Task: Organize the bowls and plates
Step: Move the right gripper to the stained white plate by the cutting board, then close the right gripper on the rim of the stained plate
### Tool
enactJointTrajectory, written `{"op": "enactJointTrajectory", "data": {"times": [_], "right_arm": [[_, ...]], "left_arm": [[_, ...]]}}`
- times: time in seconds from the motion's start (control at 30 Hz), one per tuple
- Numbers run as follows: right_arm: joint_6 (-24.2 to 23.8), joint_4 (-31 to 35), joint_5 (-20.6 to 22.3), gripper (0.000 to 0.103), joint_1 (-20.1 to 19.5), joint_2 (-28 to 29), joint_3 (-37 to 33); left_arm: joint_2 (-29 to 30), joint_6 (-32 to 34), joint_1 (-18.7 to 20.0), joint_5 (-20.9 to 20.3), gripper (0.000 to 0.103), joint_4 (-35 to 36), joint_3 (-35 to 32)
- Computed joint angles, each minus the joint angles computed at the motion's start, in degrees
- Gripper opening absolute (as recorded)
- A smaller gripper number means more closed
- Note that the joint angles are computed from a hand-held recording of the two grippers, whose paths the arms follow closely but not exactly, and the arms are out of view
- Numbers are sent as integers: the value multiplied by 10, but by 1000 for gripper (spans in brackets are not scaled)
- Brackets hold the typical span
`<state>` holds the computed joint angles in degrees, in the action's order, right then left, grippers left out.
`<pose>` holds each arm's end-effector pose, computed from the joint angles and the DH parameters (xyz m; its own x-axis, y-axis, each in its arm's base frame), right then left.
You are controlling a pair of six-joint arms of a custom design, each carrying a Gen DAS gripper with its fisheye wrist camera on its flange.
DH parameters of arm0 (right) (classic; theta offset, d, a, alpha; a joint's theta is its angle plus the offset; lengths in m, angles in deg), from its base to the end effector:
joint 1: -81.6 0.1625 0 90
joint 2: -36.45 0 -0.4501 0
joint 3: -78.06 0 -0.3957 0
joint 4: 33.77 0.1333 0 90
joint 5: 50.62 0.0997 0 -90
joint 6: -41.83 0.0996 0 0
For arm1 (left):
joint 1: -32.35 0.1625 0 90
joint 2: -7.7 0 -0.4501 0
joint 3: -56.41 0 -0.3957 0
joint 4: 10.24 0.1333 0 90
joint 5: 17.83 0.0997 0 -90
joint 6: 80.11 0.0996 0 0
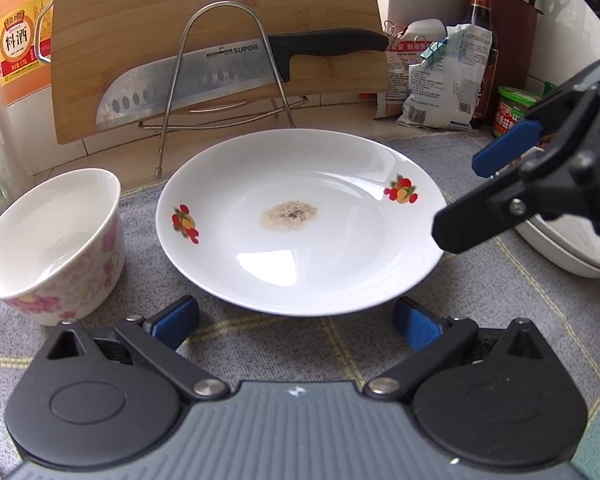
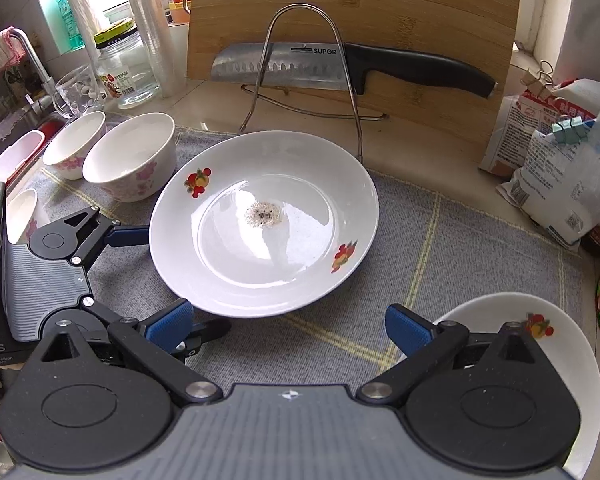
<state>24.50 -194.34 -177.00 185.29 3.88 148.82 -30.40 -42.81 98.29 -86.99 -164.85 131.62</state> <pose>0.2656 -0.7767 0.1458 -0.7589 -0.1317 0.6377 -0.4462 0.8184 -0.3620 -0.1726 -0.8004 0.1650 -0.5130 0.6746 -0.5308 0.8454 0.5043 -0.1761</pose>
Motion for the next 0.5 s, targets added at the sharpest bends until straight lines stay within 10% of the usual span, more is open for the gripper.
{"op": "enactJointTrajectory", "data": {"times": [0.5], "right_arm": [[26,235,78,103,-47,75,-222]], "left_arm": [[5,-1,0,0,103,-2,-7]]}}
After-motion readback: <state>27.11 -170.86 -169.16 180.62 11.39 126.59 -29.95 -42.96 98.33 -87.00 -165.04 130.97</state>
